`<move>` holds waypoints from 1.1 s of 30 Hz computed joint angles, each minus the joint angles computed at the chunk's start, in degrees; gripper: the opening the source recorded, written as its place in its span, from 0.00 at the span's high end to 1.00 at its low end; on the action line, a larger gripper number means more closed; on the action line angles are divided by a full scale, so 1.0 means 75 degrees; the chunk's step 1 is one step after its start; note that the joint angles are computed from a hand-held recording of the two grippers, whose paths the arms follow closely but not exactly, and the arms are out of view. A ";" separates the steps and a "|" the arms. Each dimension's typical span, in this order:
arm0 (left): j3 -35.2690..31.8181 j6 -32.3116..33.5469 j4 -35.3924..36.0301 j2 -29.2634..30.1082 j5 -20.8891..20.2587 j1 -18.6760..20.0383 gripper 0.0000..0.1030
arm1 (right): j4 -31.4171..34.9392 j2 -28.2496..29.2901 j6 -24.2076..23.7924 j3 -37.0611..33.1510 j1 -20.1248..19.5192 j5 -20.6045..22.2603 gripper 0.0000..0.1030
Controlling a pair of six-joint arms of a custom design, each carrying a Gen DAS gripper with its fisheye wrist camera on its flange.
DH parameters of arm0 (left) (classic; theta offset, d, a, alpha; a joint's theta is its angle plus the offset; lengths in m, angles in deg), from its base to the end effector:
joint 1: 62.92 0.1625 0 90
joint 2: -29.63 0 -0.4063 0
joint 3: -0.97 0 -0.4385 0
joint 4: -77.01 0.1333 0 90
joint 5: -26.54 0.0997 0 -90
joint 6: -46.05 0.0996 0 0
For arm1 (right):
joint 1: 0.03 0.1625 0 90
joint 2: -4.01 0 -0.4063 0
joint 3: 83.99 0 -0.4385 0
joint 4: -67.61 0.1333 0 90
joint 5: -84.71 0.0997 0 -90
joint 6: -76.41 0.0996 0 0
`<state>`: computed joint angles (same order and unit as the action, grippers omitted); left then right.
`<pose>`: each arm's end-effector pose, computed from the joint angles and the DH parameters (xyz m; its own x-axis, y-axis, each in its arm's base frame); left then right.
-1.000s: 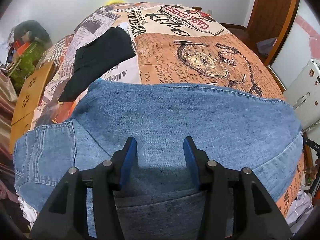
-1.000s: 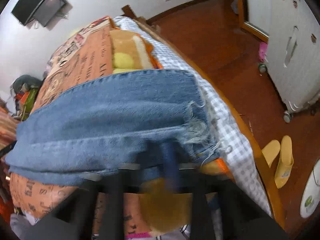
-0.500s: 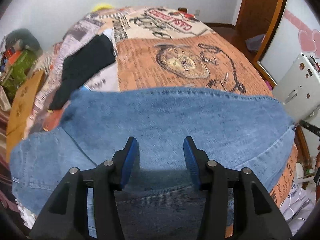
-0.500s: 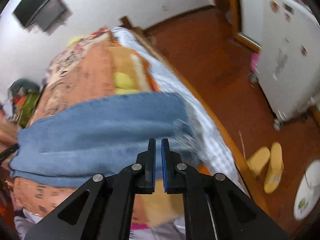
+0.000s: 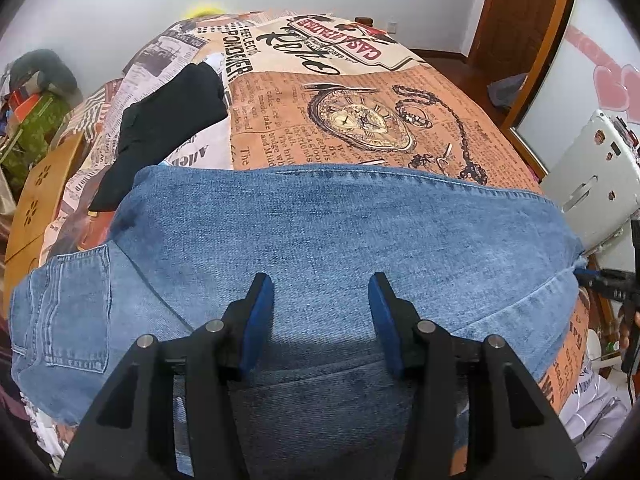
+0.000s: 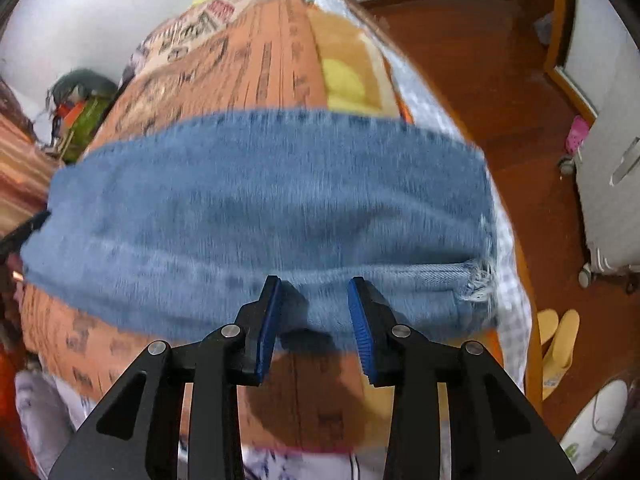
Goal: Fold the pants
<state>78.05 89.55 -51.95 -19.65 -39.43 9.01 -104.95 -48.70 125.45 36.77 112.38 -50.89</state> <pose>-0.0730 -0.7844 0.1960 -0.4381 0.7932 -0.4230 0.8353 0.5331 0.1346 0.2572 -0.4608 0.0365 -0.7475 0.6095 0.2642 0.2981 0.6632 -0.6866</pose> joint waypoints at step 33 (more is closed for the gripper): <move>-0.5169 -0.0473 -0.0240 0.1683 0.0775 0.1234 0.49 | 0.0412 0.3003 -0.5339 -0.6014 0.0284 0.0435 0.57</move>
<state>39.29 86.01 -53.75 -7.03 -33.62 18.27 -101.85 -26.19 85.40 -8.33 114.51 -47.62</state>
